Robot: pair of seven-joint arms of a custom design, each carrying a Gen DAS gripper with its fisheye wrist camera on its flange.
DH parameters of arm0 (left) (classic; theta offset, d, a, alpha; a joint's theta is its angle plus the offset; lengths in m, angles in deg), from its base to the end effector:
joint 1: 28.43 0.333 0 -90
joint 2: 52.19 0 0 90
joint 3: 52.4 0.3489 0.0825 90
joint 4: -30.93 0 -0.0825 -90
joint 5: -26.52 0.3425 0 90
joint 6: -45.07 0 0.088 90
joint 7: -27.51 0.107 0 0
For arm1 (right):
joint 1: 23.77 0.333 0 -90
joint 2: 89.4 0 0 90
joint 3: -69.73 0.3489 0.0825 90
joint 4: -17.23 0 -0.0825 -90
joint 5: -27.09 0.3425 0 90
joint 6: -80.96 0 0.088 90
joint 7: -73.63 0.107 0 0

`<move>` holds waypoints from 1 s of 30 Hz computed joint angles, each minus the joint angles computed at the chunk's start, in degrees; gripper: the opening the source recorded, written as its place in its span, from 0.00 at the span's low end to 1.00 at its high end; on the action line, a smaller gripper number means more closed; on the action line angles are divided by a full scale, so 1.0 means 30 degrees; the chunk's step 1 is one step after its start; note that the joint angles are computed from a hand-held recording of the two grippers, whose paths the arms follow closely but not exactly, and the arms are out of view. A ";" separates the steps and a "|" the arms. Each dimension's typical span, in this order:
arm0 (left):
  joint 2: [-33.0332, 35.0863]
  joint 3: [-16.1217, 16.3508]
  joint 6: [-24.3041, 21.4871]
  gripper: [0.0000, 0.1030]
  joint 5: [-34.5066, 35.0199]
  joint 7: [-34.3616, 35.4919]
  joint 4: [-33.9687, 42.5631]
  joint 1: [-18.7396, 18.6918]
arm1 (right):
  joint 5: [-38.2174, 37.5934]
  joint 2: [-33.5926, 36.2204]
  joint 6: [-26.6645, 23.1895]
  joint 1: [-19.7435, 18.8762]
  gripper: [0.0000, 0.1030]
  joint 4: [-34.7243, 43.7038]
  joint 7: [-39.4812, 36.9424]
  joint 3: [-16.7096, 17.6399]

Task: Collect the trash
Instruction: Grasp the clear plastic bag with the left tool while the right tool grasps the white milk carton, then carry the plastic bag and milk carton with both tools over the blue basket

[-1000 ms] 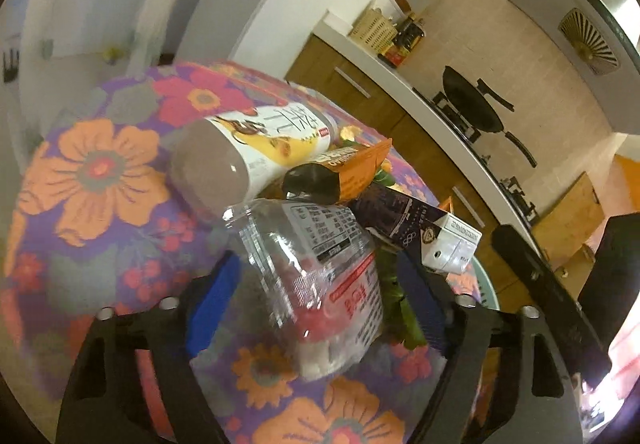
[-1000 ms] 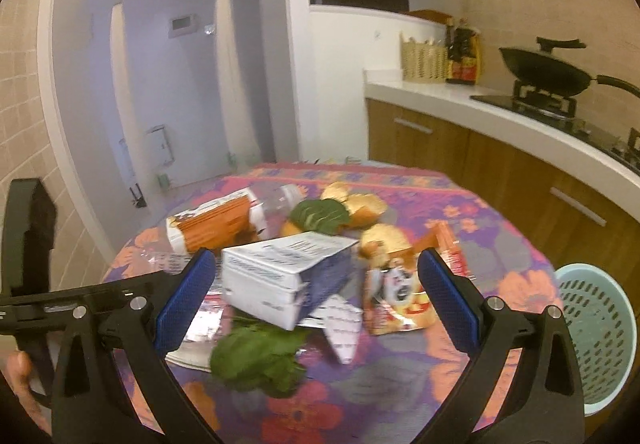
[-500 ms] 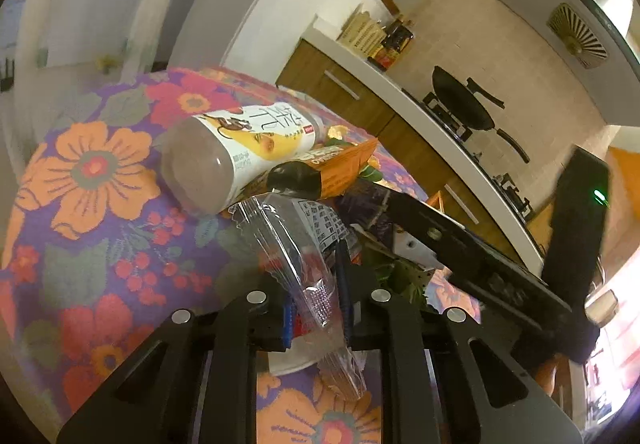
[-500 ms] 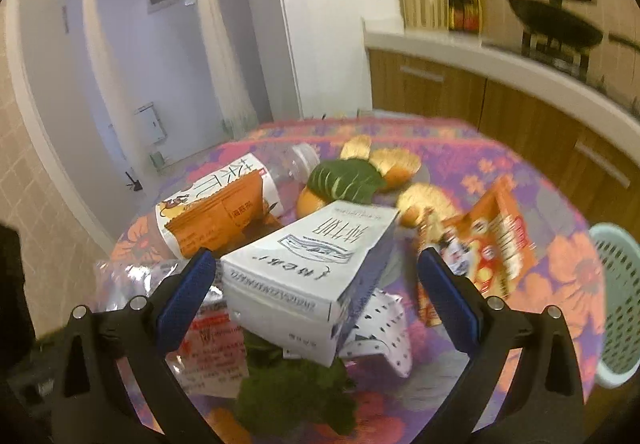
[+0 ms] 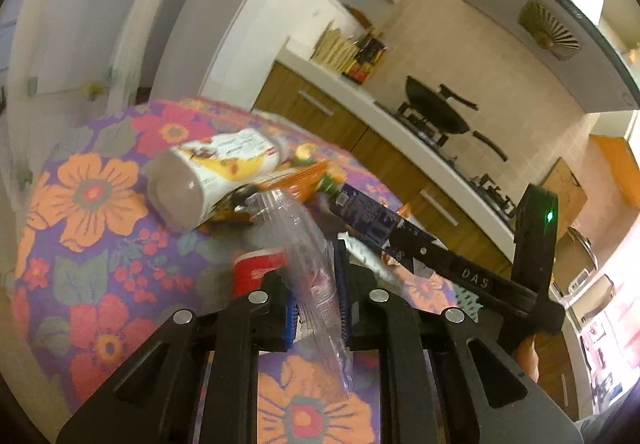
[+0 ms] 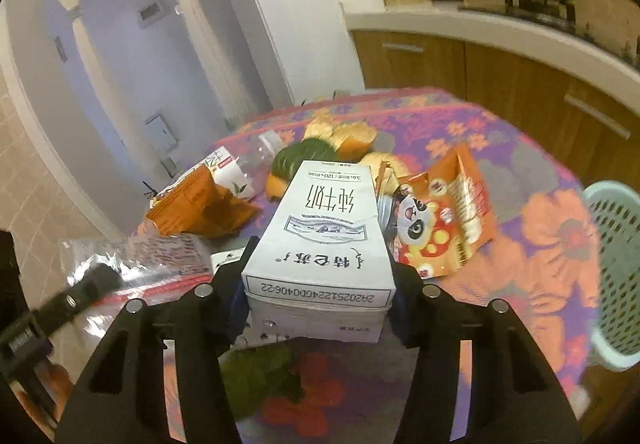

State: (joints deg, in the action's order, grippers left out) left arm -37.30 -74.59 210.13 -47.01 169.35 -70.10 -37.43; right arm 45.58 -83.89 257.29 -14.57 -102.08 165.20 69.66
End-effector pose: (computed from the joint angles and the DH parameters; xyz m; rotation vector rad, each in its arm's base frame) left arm 0.5812 -0.2551 0.5384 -1.6087 2.0803 -1.6253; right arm 0.5768 0.0667 0.5434 -1.4717 1.7641 -0.5436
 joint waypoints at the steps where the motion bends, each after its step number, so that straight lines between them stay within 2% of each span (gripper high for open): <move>1: -0.0103 -0.0163 0.0026 0.11 -0.0517 0.0535 0.0047 0.0094 | 0.0604 -0.0296 0.0225 -0.0252 0.50 -0.0308 -0.0793 0.0268; 3: -0.0327 -0.0145 0.0270 0.10 -0.0859 0.0887 0.0073 -0.0072 | 0.1717 -0.0883 0.0463 -0.0519 0.50 -0.0897 -0.2360 0.0571; 5: -0.0496 -0.0210 0.0529 0.09 -0.1586 0.1775 0.0147 -0.0193 | 0.4598 -0.1358 0.0896 -0.0698 0.50 -0.1312 -0.5597 0.1034; 7: -0.0638 -0.0228 0.0295 0.08 -0.2935 0.3030 0.0326 -0.0247 | 0.5347 -0.1978 0.1726 -0.0440 0.50 -0.2089 -0.6707 0.0801; 9: -0.0756 0.0022 0.0288 0.08 -0.3604 0.3701 0.0432 -0.0590 | 1.0530 -0.2604 0.1955 0.0825 0.50 -0.2205 -1.1991 0.0039; 10: -0.0812 0.0122 0.0273 0.08 -0.3900 0.4089 0.0537 -0.0768 | 1.2203 -0.2956 0.2182 0.1423 0.50 -0.2432 -1.3902 -0.0398; 12: -0.0857 0.0372 0.0229 0.08 -0.4095 0.4364 0.0669 -0.1098 | 1.2340 -0.3414 0.2432 0.1443 0.50 -0.3097 -1.4462 -0.0473; 14: -0.0773 0.0514 -0.0075 0.08 -0.4411 0.4591 0.0990 -0.1280 | 1.5364 -0.3819 0.2322 0.2811 0.50 -0.3212 -1.7567 -0.1693; 16: -0.0655 0.0636 -0.0044 0.08 -0.4358 0.4671 0.1274 -0.1537 | 1.7485 -0.3950 0.2142 0.3208 0.50 -0.3093 -1.9848 -0.2035; 18: -0.0461 0.0703 0.0843 0.08 -0.3131 0.3887 0.1578 -0.2038 | 1.9028 -0.3981 0.1054 0.3017 0.50 -0.2837 -2.1583 -0.2089; 21: -0.0469 0.0391 0.1189 0.08 -0.3000 0.3942 0.1731 -0.1964 | 2.0315 -0.4002 -0.1149 0.2402 0.50 -0.2563 -2.3385 -0.1973; 25: -0.0395 0.0172 0.1741 0.08 -0.2232 0.3481 0.1986 -0.2077 | 2.1888 -0.4139 -0.1129 0.1863 0.50 -0.2478 -2.5529 -0.0977; 30: 0.0031 -0.0455 0.2143 0.08 -0.1456 0.3196 0.2901 -0.2023 | 2.5389 -0.4998 -0.1930 0.0949 0.50 -0.2187 -2.9170 -0.0556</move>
